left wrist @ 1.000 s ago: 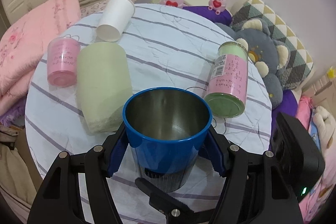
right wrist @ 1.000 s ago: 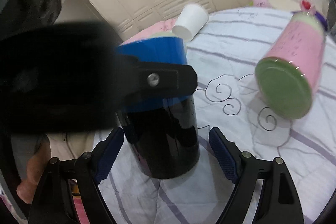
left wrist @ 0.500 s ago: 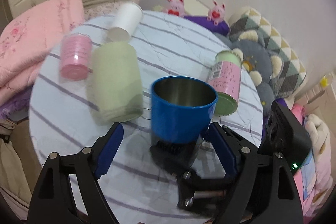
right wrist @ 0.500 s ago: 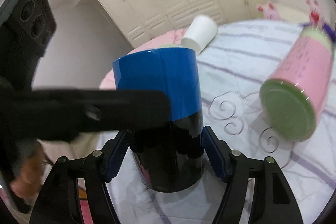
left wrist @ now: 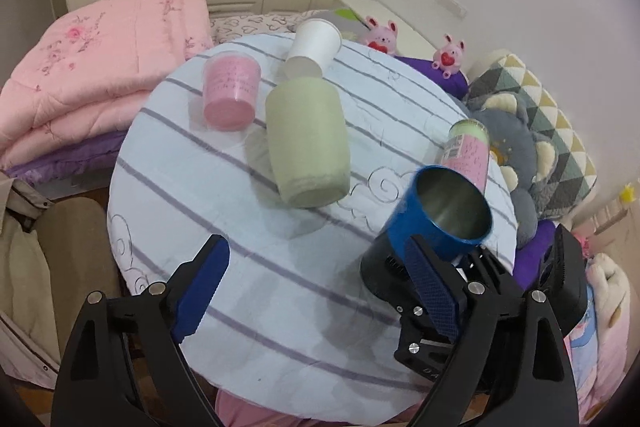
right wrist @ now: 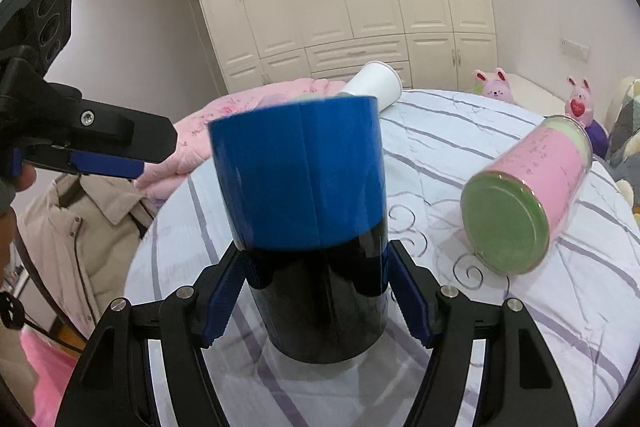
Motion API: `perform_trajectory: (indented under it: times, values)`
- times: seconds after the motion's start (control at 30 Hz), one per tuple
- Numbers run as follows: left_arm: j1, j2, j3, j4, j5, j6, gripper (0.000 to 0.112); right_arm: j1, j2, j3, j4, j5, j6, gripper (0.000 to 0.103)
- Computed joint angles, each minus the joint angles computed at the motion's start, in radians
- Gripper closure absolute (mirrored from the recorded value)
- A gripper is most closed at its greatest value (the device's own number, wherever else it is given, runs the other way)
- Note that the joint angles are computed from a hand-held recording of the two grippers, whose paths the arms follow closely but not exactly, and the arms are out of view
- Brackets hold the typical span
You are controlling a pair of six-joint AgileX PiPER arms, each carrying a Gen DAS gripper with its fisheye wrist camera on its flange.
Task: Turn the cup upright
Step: 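Lower the blue-and-black cup upright onto the table with the right tool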
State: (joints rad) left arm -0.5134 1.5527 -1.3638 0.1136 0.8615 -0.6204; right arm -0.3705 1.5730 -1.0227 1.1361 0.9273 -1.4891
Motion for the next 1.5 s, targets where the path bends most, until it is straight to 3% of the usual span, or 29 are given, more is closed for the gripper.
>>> perform_trajectory:
  times: [0.17,0.5,1.07,1.1,1.13,1.17,1.5]
  values:
    - [-0.025,-0.012,0.025,0.064,0.023,-0.046,0.022,0.033,-0.016,0.017,0.007,-0.079,-0.02,0.033]
    - [-0.045,-0.011,0.064,0.061,0.023,-0.047,0.022,0.048,-0.051,0.059,0.023,-0.143,-0.024,0.033]
    - [-0.06,-0.028,0.103,0.07,0.025,-0.064,0.02,0.038,-0.093,0.117,0.032,-0.164,-0.045,0.033]
    - [-0.062,-0.028,0.104,0.071,0.024,-0.065,0.02,0.039,-0.096,0.117,0.027,-0.166,-0.039,0.032]
    - [-0.063,-0.028,0.104,0.072,0.023,-0.065,0.02,0.04,-0.102,0.122,0.027,-0.171,-0.038,0.022]
    - [-0.064,-0.026,0.103,0.071,0.023,-0.063,0.02,0.037,-0.107,0.129,0.038,-0.174,-0.044,0.02]
    - [-0.084,-0.041,0.108,0.071,0.016,-0.058,0.02,0.002,-0.143,0.11,-0.024,-0.116,0.036,0.02]
